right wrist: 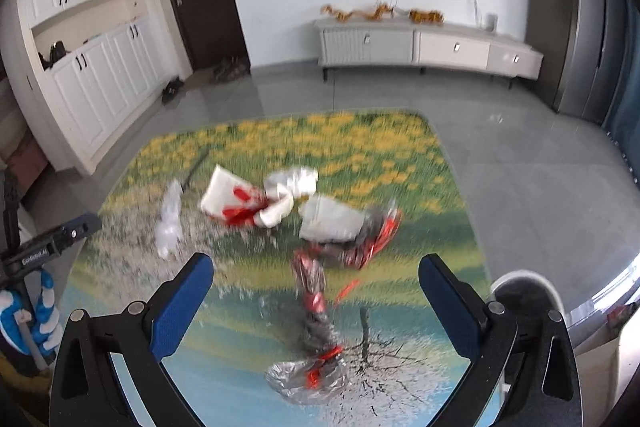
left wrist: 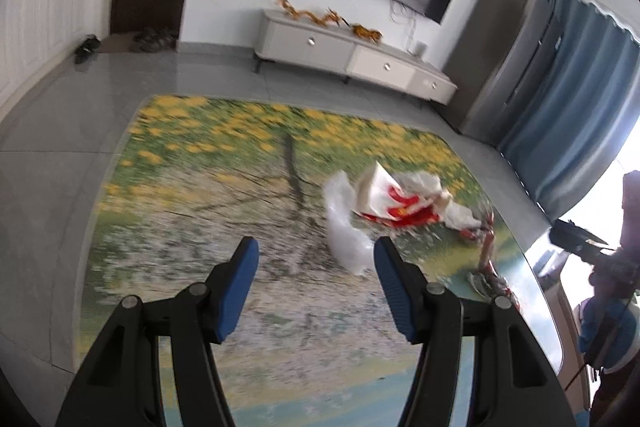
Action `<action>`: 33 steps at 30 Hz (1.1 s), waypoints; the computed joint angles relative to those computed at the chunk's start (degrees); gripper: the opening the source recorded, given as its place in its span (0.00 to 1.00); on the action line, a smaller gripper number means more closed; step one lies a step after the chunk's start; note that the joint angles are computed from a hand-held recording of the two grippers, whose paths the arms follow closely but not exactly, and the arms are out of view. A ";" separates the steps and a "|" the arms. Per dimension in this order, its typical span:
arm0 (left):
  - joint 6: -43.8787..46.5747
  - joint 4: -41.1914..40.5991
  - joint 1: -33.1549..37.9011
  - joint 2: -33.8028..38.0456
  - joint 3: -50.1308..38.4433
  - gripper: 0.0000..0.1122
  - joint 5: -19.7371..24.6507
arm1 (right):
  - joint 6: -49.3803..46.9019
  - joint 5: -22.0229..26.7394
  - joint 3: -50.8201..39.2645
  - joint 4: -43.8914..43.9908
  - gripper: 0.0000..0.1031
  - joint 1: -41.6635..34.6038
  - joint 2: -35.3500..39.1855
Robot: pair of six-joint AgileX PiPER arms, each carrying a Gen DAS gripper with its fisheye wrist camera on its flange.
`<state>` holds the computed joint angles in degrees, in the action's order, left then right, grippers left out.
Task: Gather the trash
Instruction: 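Grasp the clear plastic bag with left tool while right tool grasps red-taped plastic wrapper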
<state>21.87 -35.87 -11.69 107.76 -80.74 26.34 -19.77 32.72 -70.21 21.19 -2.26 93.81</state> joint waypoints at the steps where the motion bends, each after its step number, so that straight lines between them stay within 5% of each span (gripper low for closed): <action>1: -0.88 0.77 -0.60 1.12 -1.27 0.52 0.54 | -1.19 0.40 0.00 0.91 0.96 -0.37 0.97; 13: -14.92 11.14 -4.88 15.40 -19.92 0.51 8.41 | -16.33 3.91 1.69 10.28 0.51 -2.60 8.59; 18: -19.77 15.95 -6.20 18.78 -24.37 0.34 10.44 | -19.76 4.11 2.66 11.92 0.42 -2.94 9.14; 22: -20.67 17.41 -7.03 19.49 -24.46 0.29 10.45 | -21.26 4.18 3.28 13.13 0.37 -3.45 9.27; 29: -18.64 15.24 -7.12 16.29 -18.90 0.26 7.43 | -21.41 3.71 4.30 12.94 0.15 -2.63 8.69; 33: -16.34 13.17 -6.94 10.83 -11.58 0.26 4.05 | -22.34 4.02 5.70 13.94 0.13 -1.98 6.20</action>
